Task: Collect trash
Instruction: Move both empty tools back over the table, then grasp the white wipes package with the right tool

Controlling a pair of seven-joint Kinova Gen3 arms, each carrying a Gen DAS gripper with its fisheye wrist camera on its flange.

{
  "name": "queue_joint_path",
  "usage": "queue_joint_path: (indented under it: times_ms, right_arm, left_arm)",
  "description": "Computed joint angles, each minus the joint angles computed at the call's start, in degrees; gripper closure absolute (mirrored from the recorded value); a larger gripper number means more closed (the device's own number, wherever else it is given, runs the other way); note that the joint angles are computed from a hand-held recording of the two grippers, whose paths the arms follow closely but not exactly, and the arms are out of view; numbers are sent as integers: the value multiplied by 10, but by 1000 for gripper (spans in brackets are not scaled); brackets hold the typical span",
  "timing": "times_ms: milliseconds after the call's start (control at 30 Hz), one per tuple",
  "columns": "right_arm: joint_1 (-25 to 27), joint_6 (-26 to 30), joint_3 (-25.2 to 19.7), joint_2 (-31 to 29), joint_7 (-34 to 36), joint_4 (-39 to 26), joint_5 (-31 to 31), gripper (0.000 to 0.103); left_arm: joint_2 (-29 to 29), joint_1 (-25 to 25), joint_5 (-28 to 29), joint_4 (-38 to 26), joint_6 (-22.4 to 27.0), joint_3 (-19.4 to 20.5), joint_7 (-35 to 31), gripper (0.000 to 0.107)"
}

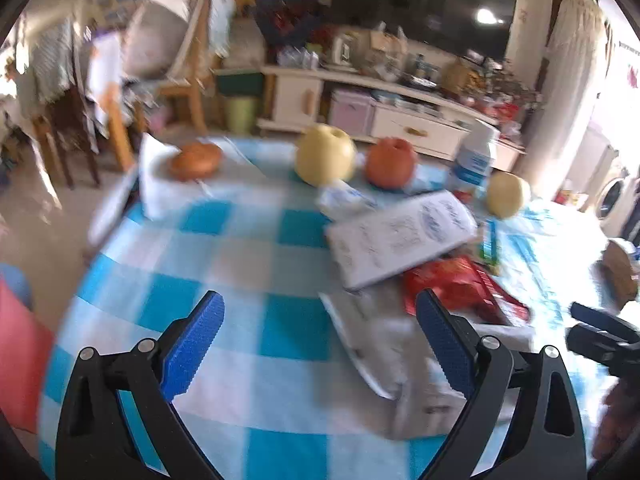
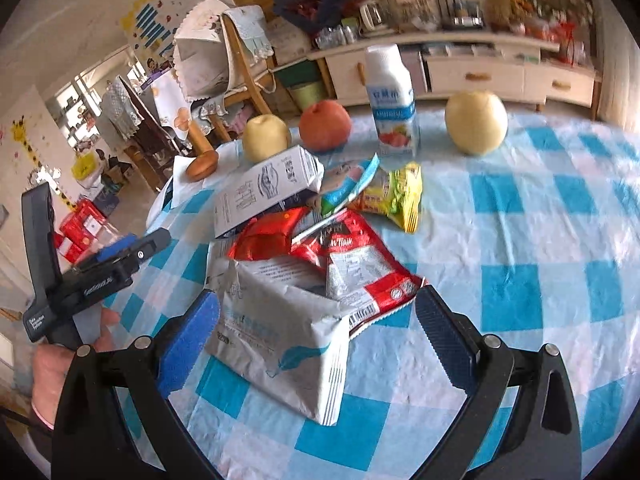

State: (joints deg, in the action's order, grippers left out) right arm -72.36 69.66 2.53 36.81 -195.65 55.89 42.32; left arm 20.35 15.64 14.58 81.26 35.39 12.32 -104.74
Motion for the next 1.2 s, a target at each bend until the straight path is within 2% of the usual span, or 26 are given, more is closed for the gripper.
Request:
queue_joint_path:
  times_ms: [133, 233, 267, 300, 333, 500, 600, 667, 767, 867, 900, 933, 967, 1033, 1200]
  right_arm:
    - [-3, -71, 23, -12, -16, 38, -24, 5]
    - [-4, -68, 33, 1, 22, 15, -52, 8]
    - [-3, -70, 37, 4, 32, 10, -64, 12]
    - [-4, -75, 43, 4, 38, 9, -77, 23]
    - [-4, -84, 51, 4, 45, 12, -96, 29]
    - [-8, -99, 68, 2, 47, 20, -129, 32]
    - [-21, -142, 104, 0, 80, 26, -191, 33]
    - [-20, -150, 112, 13, 119, 4, -238, 33]
    - [-9, -108, 98, 44, 186, -74, -276, 33]
    - [-20, -38, 128, 75, 256, -146, -292, 32]
    - [-21, -15, 131, 84, 279, -165, -286, 25]
    - [-21, 9, 132, 94, 303, -184, -278, 11]
    - [-21, 32, 127, 107, 326, -208, -261, 8]
    - [-9, 70, 87, 128, 373, -260, -216, 8]
    - [9, 91, -30, 179, 489, -346, -100, 5]
  left_arm:
    - [19, -37, 64, -16, 45, 36, -51, 12]
    - [31, -37, 85, -27, 61, 34, -63, 12]
    - [36, -36, 88, -33, 68, 31, -59, 12]
    - [42, -35, 93, -38, 73, 27, -52, 12]
    - [46, -34, 96, -44, 80, 24, -44, 12]
    - [56, -36, 102, -58, 94, 19, -34, 12]
    - [57, -32, 98, -62, 98, 13, -26, 12]
    - [57, -30, 92, -64, 99, 10, -19, 12]
    - [57, -29, 86, -65, 100, 4, -3, 12]
    - [57, -28, 76, -68, 98, -2, 15, 12]
    - [56, -28, 74, -68, 95, -3, 19, 12]
    - [55, -29, 73, -68, 94, -2, 21, 12]
    - [55, -31, 72, -68, 93, -2, 23, 12]
    - [56, -34, 72, -70, 94, -1, 27, 12]
    - [57, -48, 81, -74, 101, 5, 22, 12]
